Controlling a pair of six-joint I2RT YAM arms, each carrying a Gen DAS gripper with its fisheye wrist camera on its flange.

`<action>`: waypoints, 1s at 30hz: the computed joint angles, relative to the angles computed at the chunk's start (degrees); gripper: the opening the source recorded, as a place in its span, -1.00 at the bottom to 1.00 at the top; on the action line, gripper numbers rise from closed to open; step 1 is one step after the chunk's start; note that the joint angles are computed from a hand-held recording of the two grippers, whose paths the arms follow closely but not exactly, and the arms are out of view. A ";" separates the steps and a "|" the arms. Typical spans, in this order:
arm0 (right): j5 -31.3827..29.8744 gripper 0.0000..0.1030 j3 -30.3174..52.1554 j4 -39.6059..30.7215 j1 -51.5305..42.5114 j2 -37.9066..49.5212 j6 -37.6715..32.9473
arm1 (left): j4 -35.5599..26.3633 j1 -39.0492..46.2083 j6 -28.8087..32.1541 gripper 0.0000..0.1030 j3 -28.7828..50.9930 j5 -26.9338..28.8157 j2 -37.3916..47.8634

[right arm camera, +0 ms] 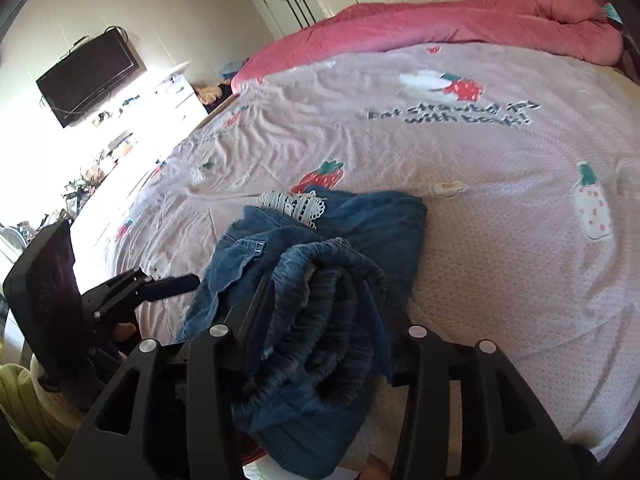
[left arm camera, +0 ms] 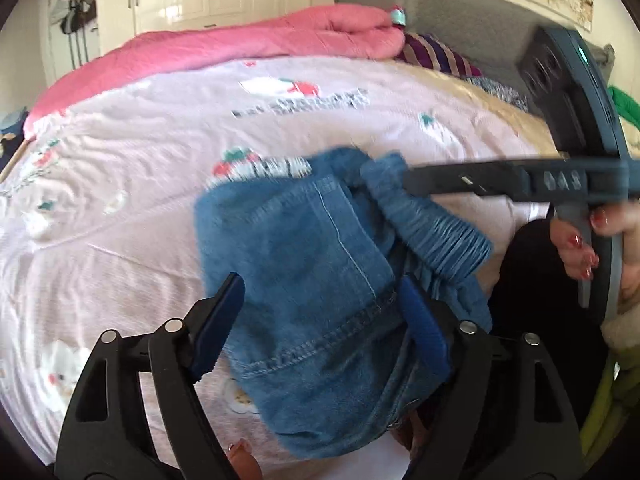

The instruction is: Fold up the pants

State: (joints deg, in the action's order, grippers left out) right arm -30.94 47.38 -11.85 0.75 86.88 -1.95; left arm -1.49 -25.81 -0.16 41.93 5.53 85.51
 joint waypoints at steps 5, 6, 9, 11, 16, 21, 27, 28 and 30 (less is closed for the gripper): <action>1.40 0.30 -2.09 -1.74 -1.30 -4.94 -0.78 | -1.52 0.67 -1.82 0.65 0.63 -3.03 -1.10; 1.52 0.32 -2.30 -2.00 -1.34 -5.44 -0.88 | -1.72 0.77 -2.17 0.67 0.65 -3.38 -1.11; 1.49 0.49 -3.19 -2.31 -1.48 -6.54 -1.17 | -2.14 1.30 -2.96 0.75 0.61 -3.87 -1.32; 2.02 0.55 -3.50 -2.40 -1.18 -6.69 -1.22 | -2.45 1.61 -3.03 0.81 0.67 -4.26 -1.34; 3.05 0.69 -3.48 -2.26 -0.57 -5.93 -0.11 | -2.78 2.52 -3.41 0.81 1.28 -4.38 0.51; 3.98 0.78 -3.27 -1.91 0.44 -5.25 0.49 | -2.35 4.62 -3.94 0.81 1.61 -1.89 3.02; 5.23 0.82 -2.30 -1.42 2.12 -3.27 1.50 | -1.17 5.93 -4.58 0.81 2.37 1.10 6.68; 5.61 0.83 -2.11 -1.31 2.39 -2.98 1.64 | -0.92 5.95 -4.61 0.81 2.50 1.54 7.40; 5.96 0.83 -1.25 -1.30 2.79 -1.82 2.02 | -0.48 6.11 -4.96 0.81 2.56 2.34 8.28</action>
State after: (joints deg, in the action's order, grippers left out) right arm -24.98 46.13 -13.15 3.53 85.05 0.07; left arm -1.97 -19.69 -5.12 44.49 7.87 93.78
